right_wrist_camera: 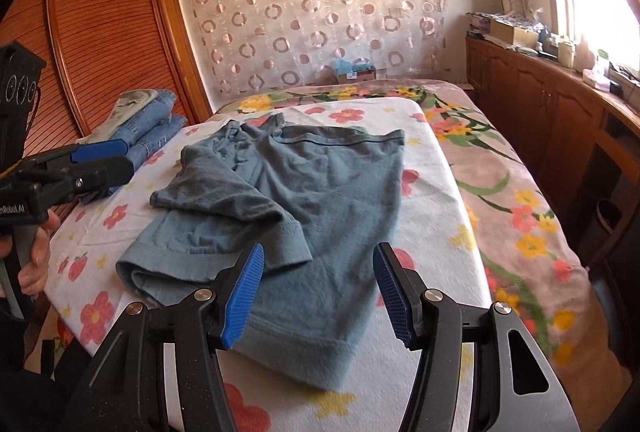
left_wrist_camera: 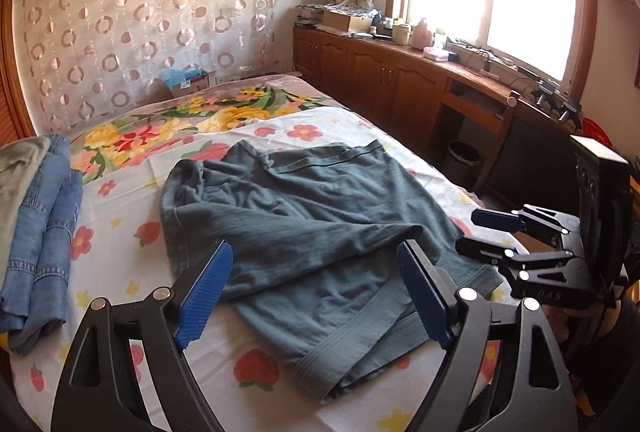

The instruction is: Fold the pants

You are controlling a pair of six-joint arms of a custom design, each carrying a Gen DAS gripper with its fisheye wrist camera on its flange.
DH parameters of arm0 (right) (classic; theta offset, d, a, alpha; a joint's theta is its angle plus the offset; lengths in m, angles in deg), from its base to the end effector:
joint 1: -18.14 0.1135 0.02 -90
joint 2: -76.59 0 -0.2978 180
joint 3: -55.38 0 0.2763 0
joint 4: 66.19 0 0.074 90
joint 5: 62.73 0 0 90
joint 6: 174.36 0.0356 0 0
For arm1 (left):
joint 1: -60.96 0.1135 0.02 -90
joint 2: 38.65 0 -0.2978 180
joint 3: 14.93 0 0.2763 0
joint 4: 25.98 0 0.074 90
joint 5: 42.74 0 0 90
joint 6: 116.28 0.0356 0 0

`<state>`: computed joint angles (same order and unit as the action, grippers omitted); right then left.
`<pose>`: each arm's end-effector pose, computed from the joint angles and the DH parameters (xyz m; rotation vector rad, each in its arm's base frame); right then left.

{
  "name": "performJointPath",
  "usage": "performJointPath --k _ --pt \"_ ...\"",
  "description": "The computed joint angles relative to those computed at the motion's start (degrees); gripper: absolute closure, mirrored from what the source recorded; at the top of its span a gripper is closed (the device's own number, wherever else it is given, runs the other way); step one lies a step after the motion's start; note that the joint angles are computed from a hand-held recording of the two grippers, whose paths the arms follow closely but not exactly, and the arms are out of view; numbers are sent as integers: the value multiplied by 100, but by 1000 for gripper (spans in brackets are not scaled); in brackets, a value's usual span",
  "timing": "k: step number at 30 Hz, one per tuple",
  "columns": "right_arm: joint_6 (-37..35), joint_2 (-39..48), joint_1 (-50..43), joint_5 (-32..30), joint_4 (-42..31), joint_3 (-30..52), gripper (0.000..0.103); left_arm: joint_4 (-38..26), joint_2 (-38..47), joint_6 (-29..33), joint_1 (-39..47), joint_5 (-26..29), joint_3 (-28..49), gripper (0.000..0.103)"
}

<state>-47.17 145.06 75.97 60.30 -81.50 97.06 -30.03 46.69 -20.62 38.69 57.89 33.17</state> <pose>0.1412 0.1881 0.1964 -0.1072 2.1781 0.2752 0.2730 -0.1189 0.1712 0.6493 2.2096 -0.3623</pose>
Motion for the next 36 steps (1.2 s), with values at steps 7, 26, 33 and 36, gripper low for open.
performJointPath --k 7,26,33,36 --pt "-427 757 -508 -724 502 303 68 141 132 7 221 38 -160 18" --pt "-273 -178 -104 -614 53 201 96 364 272 -63 393 61 -396 18" --pt "245 -448 159 -397 -376 -96 96 407 281 -62 373 73 -445 18" --pt "425 -478 147 -343 -452 -209 96 404 311 -68 311 15 -436 18"
